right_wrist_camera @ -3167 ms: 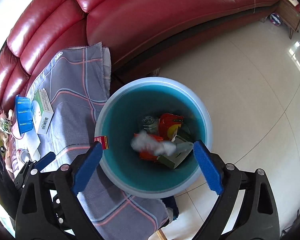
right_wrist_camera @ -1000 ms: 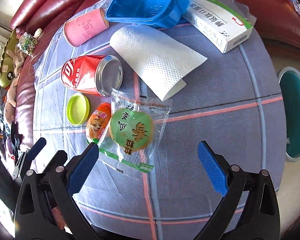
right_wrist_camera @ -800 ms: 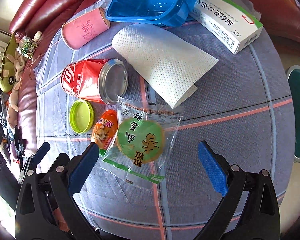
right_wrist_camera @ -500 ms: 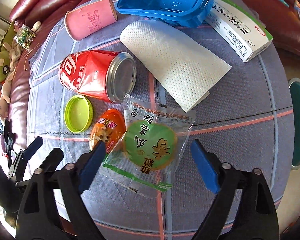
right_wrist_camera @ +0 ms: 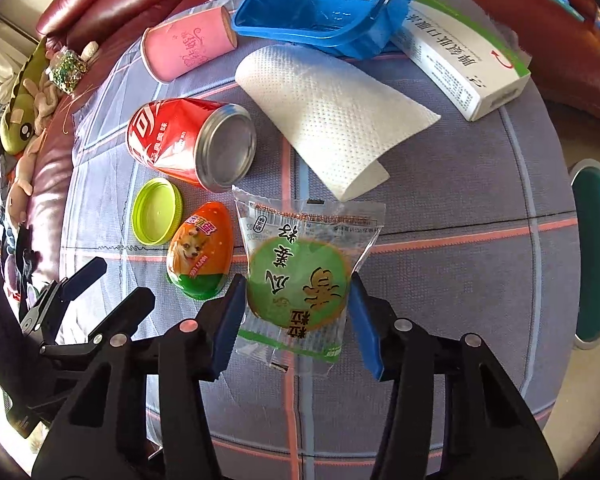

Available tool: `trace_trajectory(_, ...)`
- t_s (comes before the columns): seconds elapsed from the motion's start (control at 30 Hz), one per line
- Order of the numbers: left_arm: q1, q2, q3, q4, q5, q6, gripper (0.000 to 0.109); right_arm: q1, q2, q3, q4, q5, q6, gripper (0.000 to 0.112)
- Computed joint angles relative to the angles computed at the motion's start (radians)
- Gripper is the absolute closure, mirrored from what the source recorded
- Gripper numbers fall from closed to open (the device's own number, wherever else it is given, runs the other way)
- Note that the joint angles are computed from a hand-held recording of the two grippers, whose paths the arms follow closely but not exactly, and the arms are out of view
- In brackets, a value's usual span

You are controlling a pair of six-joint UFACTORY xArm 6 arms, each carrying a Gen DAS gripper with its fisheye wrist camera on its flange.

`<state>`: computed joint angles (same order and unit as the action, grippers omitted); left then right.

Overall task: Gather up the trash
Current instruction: 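Grasp the green-labelled snack packet with the right tool while the left tool grasps the orange candy egg, then carry the snack packet and candy egg over the teal bin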

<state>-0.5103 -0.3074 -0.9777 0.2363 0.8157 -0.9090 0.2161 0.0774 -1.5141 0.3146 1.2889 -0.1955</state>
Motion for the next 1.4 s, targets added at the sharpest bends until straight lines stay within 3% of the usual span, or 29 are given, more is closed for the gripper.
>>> trace_trajectory(0.13, -0.027, 0.034, -0.030, -0.001, -0.014, -0.006, 0.010, -0.057, -0.019, 0.010, 0.026, 0.001, -0.023, 0.064)
trace_trajectory(0.3, -0.058, 0.095, -0.092, -0.008, 0.000, -0.003, 0.032, -0.119, -0.033, 0.022, 0.039, 0.000, -0.058, 0.064)
trace_trajectory(0.37, -0.066, 0.122, -0.117, -0.012, 0.010, -0.002, 0.035, -0.136, -0.038, 0.028, 0.044, -0.006, -0.073, 0.064)
trace_trajectory(0.63, -0.094, 0.239, -0.236, 0.093, 0.083, -0.037, 0.037, -0.182, -0.047, 0.042, 0.088, -0.006, -0.127, 0.064)
trace_trajectory(0.67, -0.098, 0.249, -0.244, 0.112, 0.090, -0.038, 0.041, -0.185, -0.046, 0.041, 0.091, -0.007, -0.129, 0.064)
trace_trajectory(0.7, -0.107, 0.257, -0.256, 0.144, 0.108, -0.047, 0.061, -0.190, -0.045, 0.042, 0.094, -0.010, -0.132, 0.064)
trace_trajectory(1.07, -0.170, 0.251, -0.297, 0.171, 0.147, -0.055, 0.060, -0.236, -0.045, 0.048, 0.138, -0.004, -0.161, 0.064)
trace_trajectory(1.4, -0.216, 0.354, -0.496, 0.177, 0.179, -0.009, 0.060, -0.328, -0.038, -0.017, 0.174, 0.002, -0.189, 0.064)
